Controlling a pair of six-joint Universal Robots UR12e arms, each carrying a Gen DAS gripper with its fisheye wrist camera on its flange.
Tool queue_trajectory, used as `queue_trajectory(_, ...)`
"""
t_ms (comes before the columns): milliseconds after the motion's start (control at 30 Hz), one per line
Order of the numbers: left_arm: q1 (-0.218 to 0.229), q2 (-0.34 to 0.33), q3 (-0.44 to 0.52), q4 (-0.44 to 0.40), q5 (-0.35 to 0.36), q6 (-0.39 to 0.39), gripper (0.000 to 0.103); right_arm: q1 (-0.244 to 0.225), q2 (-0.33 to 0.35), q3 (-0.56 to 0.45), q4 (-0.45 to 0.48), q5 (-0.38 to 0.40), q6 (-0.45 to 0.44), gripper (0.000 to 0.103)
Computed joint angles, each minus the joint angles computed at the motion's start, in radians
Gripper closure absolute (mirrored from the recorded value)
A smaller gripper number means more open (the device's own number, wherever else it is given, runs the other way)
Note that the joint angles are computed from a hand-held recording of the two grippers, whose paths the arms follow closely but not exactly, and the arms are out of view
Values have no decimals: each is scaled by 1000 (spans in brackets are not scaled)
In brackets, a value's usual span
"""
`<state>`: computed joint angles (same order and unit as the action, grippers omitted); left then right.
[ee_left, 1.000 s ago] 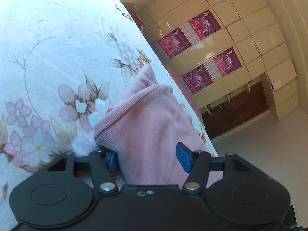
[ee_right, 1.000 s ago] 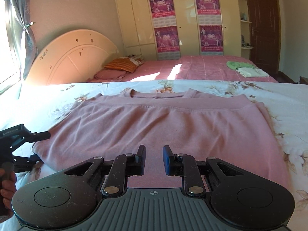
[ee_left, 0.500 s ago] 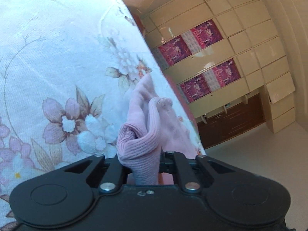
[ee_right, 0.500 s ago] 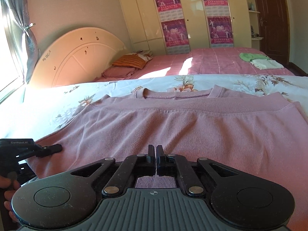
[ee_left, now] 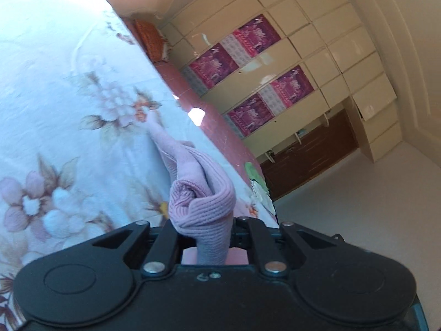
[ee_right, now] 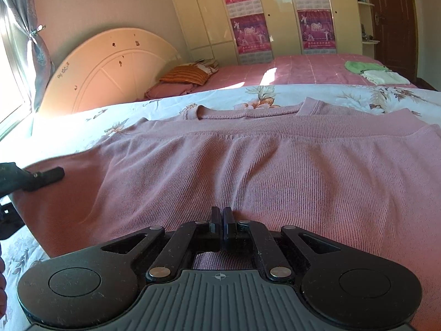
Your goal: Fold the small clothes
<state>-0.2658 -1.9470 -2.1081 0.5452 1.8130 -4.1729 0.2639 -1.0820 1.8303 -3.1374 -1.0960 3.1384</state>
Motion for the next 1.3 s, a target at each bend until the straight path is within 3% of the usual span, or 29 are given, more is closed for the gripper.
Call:
queue_trajectory(67,-9,1,38,-17,-19,65,95,-6,-5,1,-4,10,41,101)
queue_trajectory(267,-44,-39,189,-116,-162,266,95,-86,-55,91,-203,-17,309,101)
queue_trajectory(467,-96,-163,375,-259,-307,385,95,-193,-125,174,-244,-68,422,101)
queue_trajectory(567,-117,-230,465,-390,-392,413,93,-239,-149,197,-228,-45,441,101)
queue_trajectory(633,-133,-260,523,-548,-440,447,87,-263,-164,208,-196,-9,441,101)
queue_trajectory(700,-154,-255,529,-552,-411,498,64,-283,-182,225,-186,12,446,100)
queue_trajectory(733,-151,-252,517,-500,-437,508,41,-294,-188,231,-186,36,448,100)
queue_trajectory(767,-151,-245,503,-465,-435,496,34,-303,-193,235,-186,52,449,91)
queue_trajectory(800,-149,-232,483,-428,-419,481,34,-306,-198,238,-188,57,448,77)
queue_trajectory(833,-144,-217,457,-389,-400,471,34,-310,-196,241,-218,70,451,44)
queue_trajectory(867,-140,-204,438,-366,-370,463,34,-313,-192,241,-238,94,450,40)
queue_trajectory(967,-133,-167,391,-363,-209,446,35,-295,-167,203,-218,155,413,40)
queue_trajectory(1033,-120,-149,375,-422,-151,417,37,-280,-153,178,-175,181,368,45)
queue_trajectory(1167,-85,-139,354,-465,-159,352,37,-246,-121,119,-29,173,253,51)
queue_trajectory(1300,-59,-133,325,-466,-214,323,36,-227,-103,66,153,148,136,55)
